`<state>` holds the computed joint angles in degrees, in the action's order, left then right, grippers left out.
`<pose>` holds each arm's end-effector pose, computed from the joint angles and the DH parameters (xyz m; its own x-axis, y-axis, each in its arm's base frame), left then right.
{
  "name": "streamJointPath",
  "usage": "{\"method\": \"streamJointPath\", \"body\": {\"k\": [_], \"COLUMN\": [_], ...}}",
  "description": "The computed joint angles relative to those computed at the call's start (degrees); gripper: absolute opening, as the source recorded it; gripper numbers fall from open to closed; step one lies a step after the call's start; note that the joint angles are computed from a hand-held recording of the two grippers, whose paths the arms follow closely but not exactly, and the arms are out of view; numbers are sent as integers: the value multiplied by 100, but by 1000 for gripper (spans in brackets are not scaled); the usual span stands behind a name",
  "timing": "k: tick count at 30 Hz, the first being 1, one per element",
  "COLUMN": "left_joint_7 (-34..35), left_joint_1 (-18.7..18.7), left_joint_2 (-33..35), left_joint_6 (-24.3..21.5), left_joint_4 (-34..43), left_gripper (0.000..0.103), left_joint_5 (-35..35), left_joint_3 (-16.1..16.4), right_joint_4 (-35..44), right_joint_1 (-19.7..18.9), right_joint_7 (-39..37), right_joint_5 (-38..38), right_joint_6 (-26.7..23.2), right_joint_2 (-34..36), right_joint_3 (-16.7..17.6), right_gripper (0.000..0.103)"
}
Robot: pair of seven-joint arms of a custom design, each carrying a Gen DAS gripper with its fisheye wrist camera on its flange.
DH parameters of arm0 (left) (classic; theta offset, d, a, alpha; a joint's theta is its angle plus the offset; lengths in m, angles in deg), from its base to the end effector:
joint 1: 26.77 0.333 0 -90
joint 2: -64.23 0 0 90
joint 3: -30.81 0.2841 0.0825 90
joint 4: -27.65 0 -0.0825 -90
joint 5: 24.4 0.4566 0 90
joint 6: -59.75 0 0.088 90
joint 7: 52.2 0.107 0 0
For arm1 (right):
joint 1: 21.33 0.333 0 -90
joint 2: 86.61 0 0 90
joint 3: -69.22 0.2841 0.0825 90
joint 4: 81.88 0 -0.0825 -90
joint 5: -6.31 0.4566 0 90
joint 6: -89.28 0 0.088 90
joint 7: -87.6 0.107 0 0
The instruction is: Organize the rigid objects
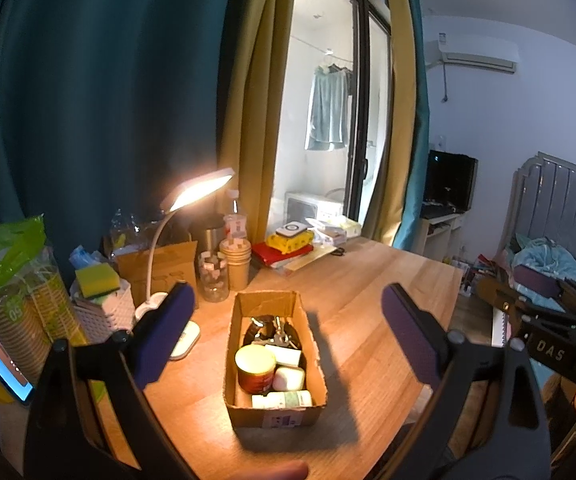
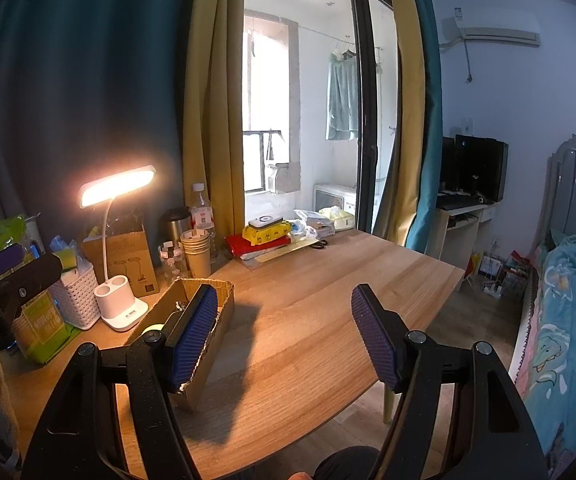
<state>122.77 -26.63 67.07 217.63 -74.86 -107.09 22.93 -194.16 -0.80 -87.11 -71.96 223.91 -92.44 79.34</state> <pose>0.6869 -0.0505 0.5414 -0.4910 -0.8678 0.0760 -0.2877 0.0791 -0.9545 0.5615 0.3199 0.5312 -0.3024 -0.9531 -0.0092 -0.3083 0.1070 -0.9453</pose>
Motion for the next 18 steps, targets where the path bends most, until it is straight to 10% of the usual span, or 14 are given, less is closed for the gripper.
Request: {"method": "streamJointPath", "body": {"k": [18], "left_joint_7": [-31], "left_joint_1": [-30], "left_joint_2": [-43], "left_joint_6": [18], "left_joint_4": [-50], "left_gripper": [96], "left_joint_5": [41], "left_joint_3": [0], "right_joint_4": [15], "right_joint_1": [-6], "right_joint_7": [-22], "right_joint_5": [20], "right_joint_6": [11], "right_joint_2": [2], "right_joint_3": [-7], "right_gripper": [73]}}
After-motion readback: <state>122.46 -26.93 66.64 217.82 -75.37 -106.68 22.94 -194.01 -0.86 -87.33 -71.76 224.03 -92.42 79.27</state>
